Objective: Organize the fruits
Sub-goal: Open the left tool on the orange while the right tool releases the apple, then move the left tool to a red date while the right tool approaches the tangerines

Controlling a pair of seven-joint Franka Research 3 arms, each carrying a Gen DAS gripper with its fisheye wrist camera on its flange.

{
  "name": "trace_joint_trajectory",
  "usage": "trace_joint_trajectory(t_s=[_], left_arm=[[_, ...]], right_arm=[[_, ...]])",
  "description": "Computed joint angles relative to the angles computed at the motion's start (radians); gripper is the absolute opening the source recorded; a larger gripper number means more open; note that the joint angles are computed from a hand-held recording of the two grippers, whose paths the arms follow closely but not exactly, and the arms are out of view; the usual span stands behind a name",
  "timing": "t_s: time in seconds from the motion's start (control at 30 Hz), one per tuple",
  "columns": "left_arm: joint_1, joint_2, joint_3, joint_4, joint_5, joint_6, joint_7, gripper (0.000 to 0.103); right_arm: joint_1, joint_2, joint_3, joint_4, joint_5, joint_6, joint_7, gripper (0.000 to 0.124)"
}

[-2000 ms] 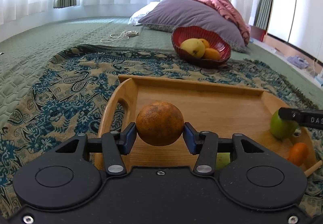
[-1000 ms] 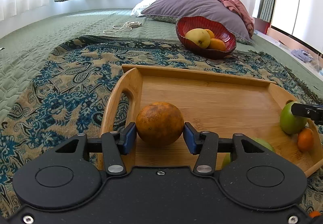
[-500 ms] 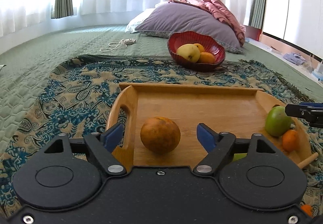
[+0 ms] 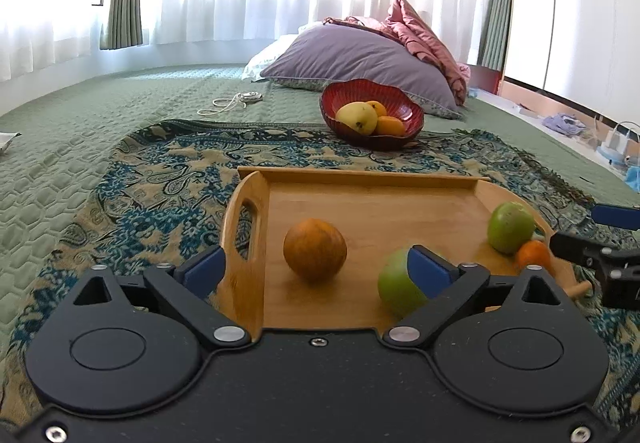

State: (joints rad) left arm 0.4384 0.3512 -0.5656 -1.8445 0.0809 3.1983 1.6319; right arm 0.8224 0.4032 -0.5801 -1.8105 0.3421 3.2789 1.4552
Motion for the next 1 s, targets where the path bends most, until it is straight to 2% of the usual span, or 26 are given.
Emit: trace_joint_trajectory(t_s=[0.1, 0.17, 0.23, 0.33, 0.5, 0.57, 0.7, 0.83, 1.0], left_arm=[[0.063, -0.035, -0.057, -0.065, 0.002, 0.039, 0.002, 0.101], [0.126, -0.056, -0.115, -0.106, 0.018, 0.057, -0.013, 0.102], [0.187, -0.069, -0.171, -0.138, 0.039, 0.072, -0.031, 0.103], [0.245, -0.099, -0.216, -0.185, 0.071, 0.091, -0.071, 0.103], [0.398, -0.137, -0.344, -0.266, 0.131, 0.126, -0.156, 0.103], [0.436, -0.154, -0.371, -0.294, 0.154, 0.140, -0.196, 0.103], [0.545, -0.172, -0.458, -0.332, 0.220, 0.141, -0.284, 0.103], [0.586, -0.188, -0.482, -0.368, 0.272, 0.170, -0.360, 0.103], [0.512, -0.215, -0.398, -0.394, 0.301, 0.185, -0.400, 0.103]], right_arm=[[0.069, -0.010, -0.053, -0.053, 0.020, 0.049, -0.030, 0.096], [0.107, -0.020, -0.076, -0.086, 0.046, 0.069, -0.064, 0.099], [0.132, -0.033, -0.085, -0.116, 0.074, 0.091, -0.096, 0.100], [0.155, -0.054, -0.085, -0.157, 0.116, 0.122, -0.141, 0.102], [0.136, -0.090, -0.026, -0.210, 0.179, 0.173, -0.185, 0.103], [0.129, -0.100, -0.001, -0.228, 0.207, 0.196, -0.203, 0.103], [0.129, -0.123, 0.041, -0.272, 0.258, 0.252, -0.266, 0.103], [0.081, -0.158, 0.116, -0.325, 0.253, 0.295, -0.283, 0.103], [0.033, -0.185, 0.190, -0.369, 0.287, 0.329, -0.302, 0.103]])
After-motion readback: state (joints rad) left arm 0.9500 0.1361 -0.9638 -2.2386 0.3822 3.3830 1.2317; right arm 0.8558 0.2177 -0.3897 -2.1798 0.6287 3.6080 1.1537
